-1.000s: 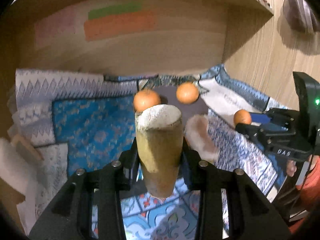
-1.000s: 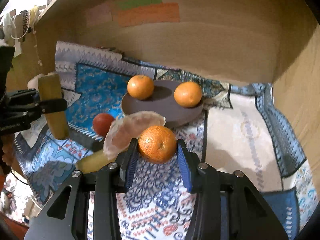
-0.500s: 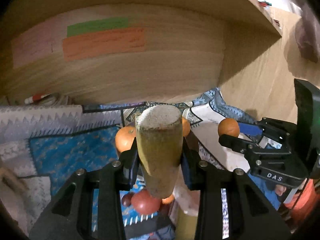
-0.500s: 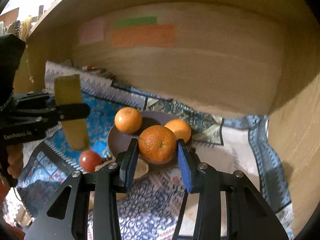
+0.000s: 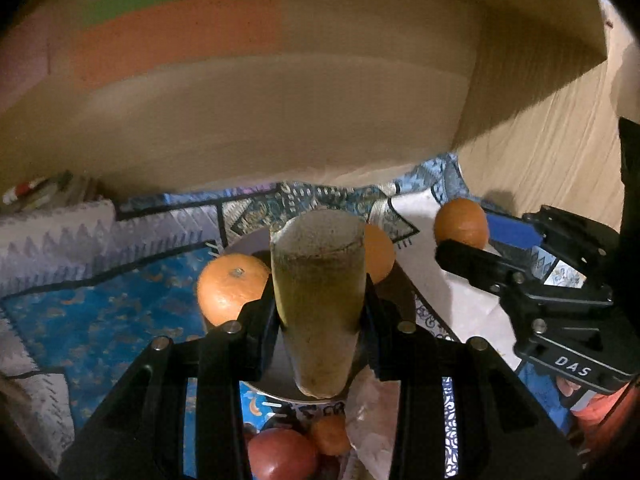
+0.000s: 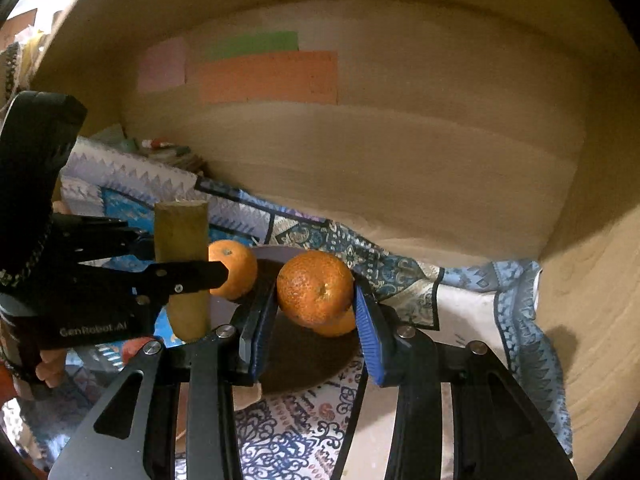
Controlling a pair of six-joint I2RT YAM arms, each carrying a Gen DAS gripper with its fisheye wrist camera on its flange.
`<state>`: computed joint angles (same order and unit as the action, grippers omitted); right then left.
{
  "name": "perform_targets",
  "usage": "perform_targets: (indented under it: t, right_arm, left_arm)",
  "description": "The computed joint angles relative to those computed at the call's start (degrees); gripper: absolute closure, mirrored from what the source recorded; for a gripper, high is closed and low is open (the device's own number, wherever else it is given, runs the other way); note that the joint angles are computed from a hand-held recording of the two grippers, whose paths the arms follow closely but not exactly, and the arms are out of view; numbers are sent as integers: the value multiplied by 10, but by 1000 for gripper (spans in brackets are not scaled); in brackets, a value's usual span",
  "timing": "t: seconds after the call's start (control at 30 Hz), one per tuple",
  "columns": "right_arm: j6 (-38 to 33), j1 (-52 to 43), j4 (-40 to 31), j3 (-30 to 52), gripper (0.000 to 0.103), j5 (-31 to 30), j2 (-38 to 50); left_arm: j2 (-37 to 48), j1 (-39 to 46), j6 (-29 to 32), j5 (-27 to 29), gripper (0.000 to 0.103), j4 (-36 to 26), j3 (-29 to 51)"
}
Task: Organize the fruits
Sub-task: 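Lower the yellow cylinder and tangerine onto the plate and open both tools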
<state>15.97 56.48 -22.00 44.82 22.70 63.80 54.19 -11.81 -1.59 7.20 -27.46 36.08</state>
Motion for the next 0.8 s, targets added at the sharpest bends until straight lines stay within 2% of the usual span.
perform_targets:
  t: [0.17, 0.33, 0.47, 0.57, 0.8]
  right_arm:
    - [-1, -40, 17, -12, 68, -43, 21]
    - [-3, -64, 22, -18, 67, -66, 24]
    - [-4, -71, 22, -19, 68, -74, 29]
    - [-6, -78, 25, -18, 67, -87, 42]
    - [-11, -84, 25, -12, 67, -124, 81]
  left_arm:
    - [62, -11, 5, -7, 66, 34, 5]
    - [128, -6, 6, 10, 66, 52, 22]
    - [140, -13, 0, 1, 66, 60, 30]
    - [132, -26, 2, -34, 66, 77, 28]
    - [114, -7, 10, -24, 65, 65, 23]
